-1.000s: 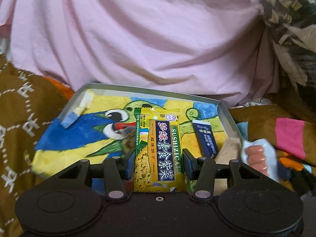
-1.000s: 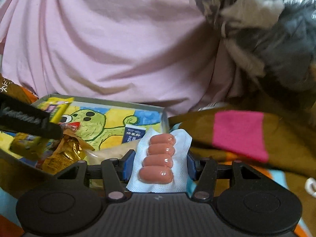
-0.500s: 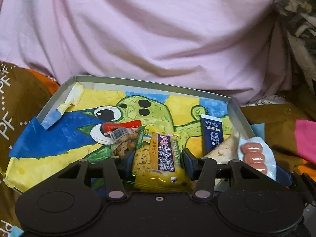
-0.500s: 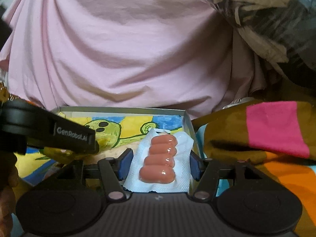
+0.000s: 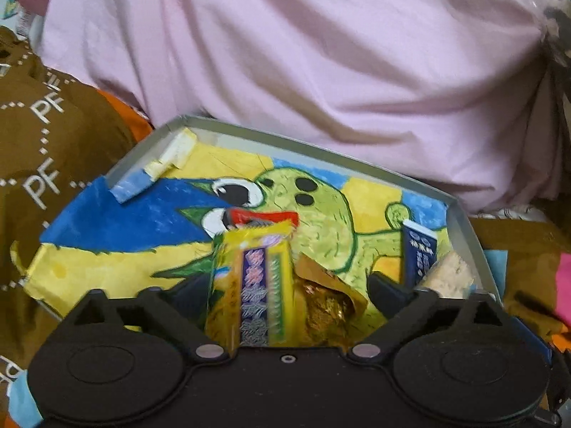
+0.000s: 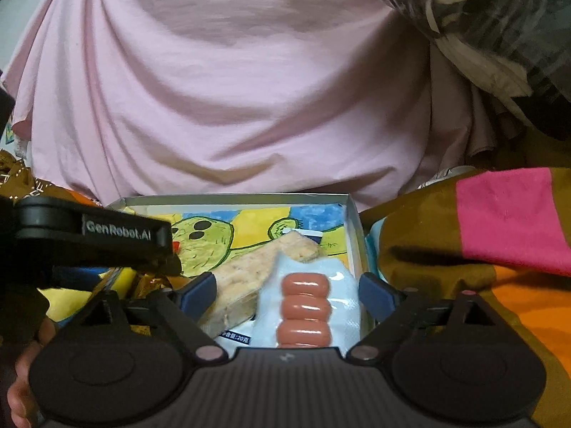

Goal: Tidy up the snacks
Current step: 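Lower biscuit pack and sausages into tray and open both grippers, then move both tools back from the tray toward the red snack pack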

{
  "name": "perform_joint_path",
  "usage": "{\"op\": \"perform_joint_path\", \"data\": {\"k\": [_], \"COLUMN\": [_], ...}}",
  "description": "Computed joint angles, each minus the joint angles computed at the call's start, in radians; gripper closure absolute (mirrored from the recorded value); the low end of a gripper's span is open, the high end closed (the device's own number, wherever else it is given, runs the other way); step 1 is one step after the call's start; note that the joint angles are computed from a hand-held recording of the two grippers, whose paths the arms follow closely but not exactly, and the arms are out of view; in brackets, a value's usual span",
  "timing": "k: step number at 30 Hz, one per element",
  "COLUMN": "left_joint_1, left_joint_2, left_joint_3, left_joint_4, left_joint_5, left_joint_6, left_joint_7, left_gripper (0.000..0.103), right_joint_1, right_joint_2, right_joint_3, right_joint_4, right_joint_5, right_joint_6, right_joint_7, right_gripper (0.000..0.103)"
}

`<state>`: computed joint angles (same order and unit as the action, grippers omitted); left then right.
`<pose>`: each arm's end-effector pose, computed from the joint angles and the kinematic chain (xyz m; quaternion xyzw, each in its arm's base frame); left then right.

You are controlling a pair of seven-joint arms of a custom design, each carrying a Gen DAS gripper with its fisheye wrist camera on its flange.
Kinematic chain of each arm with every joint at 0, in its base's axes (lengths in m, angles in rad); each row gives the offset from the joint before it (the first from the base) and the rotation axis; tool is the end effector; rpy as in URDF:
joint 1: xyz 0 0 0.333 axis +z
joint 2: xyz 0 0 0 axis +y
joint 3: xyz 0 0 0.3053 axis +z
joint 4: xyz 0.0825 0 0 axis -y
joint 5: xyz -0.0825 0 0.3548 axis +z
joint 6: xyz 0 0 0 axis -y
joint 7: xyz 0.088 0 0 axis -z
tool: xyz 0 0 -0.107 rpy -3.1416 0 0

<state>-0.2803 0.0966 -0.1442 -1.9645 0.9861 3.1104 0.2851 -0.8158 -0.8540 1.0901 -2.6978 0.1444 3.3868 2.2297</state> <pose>0.5026 -0.3012 0.5257 -0.5780 0.6392 -0.4603 0.2133 0.3839 0.1560 0.4941 -0.4925 0.6239 -0.4688 0.3852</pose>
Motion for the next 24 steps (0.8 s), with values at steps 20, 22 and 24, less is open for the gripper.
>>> {"op": "perform_joint_path", "data": {"k": [20,22,24], "left_joint_1": [0.138,0.154,0.159], "left_joint_2": [-0.209,-0.243,-0.284], "left_joint_3": [-0.079,-0.089,-0.086], "left_joint_4": [-0.155,-0.188,-0.233], "left_joint_5": [0.038,0.006,-0.039], "left_joint_6": [0.042,0.050,0.063], "left_joint_7": [-0.091,-0.066,-0.023], "left_gripper": [0.001,0.001,0.001], "right_joint_1": [0.136,0.159,0.183], "right_joint_2": [-0.257,-0.292,-0.325], "right_joint_3": [-0.107,-0.119,-0.131], "right_joint_4": [-0.031,-0.035,-0.038], "right_joint_5": [-0.095,-0.114,-0.134], "right_joint_6": [-0.195,-0.219,-0.245], "right_joint_7": [0.085,0.105,0.125], "right_gripper": [0.000,0.000,0.000]}}
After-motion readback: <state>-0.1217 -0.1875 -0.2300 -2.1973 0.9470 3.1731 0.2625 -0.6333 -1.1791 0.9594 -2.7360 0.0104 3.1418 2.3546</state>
